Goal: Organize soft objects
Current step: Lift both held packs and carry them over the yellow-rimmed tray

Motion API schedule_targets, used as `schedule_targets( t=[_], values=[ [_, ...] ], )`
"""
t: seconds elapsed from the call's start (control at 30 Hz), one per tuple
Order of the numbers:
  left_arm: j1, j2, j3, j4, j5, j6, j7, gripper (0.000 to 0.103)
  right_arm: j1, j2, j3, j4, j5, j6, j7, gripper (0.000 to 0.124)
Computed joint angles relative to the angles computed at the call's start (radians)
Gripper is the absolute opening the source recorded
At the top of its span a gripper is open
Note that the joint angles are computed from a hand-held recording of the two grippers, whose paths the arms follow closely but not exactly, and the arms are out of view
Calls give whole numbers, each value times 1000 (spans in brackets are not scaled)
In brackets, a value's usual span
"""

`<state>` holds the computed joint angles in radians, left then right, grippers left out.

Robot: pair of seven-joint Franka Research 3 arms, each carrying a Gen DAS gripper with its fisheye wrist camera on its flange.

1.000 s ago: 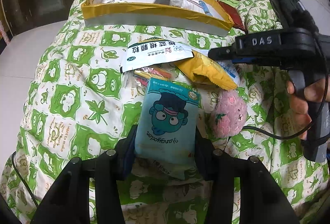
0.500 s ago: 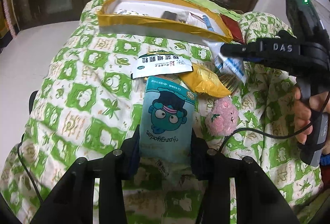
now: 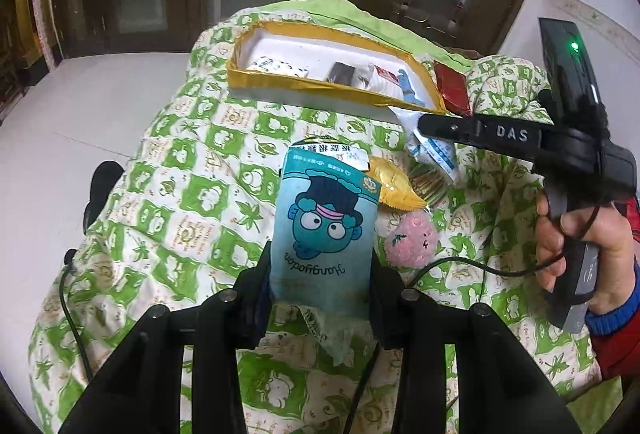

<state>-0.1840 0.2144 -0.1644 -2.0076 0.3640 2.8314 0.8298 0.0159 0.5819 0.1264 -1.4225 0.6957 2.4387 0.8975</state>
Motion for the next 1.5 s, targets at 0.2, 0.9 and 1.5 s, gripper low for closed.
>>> schedule_targets(
  t=[0.2, 0.9, 1.5],
  values=[
    [-16, -40, 15, 0, 58, -32, -62, 38, -2, -14, 7, -17, 16, 24, -24, 22],
    [2, 40, -3, 66, 22, -2, 4, 38, -15, -50, 19, -52, 91, 19, -114, 22],
    [-2, 269, 22, 340, -27, -69, 179, 38, 12, 3, -17, -12, -8, 43, -21, 22]
  ],
)
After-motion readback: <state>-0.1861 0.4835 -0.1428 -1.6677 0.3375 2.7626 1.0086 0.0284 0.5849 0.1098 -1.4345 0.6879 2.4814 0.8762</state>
